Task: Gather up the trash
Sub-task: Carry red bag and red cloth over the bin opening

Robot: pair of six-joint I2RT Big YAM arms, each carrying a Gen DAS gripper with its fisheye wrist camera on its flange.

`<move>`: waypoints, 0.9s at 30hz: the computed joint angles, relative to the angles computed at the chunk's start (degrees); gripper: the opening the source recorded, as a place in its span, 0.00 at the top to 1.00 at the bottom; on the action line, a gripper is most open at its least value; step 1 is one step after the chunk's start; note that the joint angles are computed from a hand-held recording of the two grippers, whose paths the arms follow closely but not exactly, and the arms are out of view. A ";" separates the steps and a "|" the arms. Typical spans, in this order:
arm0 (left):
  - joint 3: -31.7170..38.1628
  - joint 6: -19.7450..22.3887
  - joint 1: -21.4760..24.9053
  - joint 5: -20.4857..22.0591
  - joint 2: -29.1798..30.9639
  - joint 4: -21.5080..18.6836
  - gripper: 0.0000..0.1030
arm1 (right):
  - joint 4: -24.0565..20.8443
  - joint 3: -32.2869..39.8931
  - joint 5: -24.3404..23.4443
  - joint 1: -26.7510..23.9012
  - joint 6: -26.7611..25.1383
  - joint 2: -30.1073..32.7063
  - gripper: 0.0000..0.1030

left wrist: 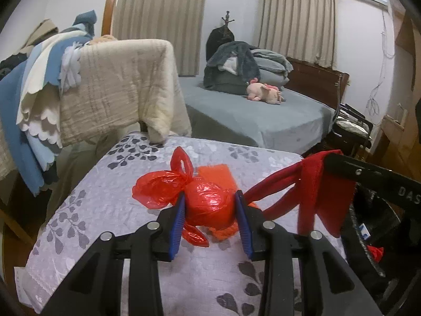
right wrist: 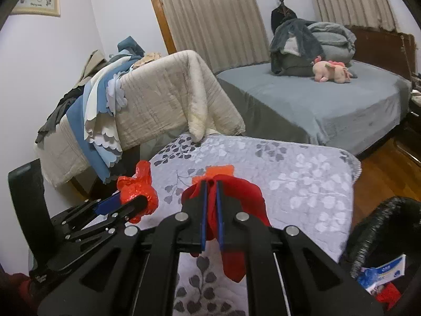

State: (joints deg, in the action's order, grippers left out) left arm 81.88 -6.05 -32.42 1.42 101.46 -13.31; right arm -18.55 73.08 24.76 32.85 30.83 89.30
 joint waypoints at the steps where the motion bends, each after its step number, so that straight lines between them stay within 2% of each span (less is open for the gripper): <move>1: -0.01 0.09 -0.19 0.05 -0.13 -0.08 0.65 | -0.09 -0.88 0.61 0.17 0.28 -0.91 0.94; 12: -1.17 1.61 -4.80 0.65 -2.86 0.24 0.65 | -2.81 -9.14 7.61 1.24 4.03 -10.12 0.94; 19: -0.36 1.75 -8.87 2.26 -3.26 -0.25 0.65 | -7.72 -14.48 13.09 1.26 6.96 -17.19 0.94; 27: 1.58 2.01 -13.32 4.48 -2.22 -0.95 0.65 | -13.69 -19.72 17.25 0.62 10.68 -24.52 0.94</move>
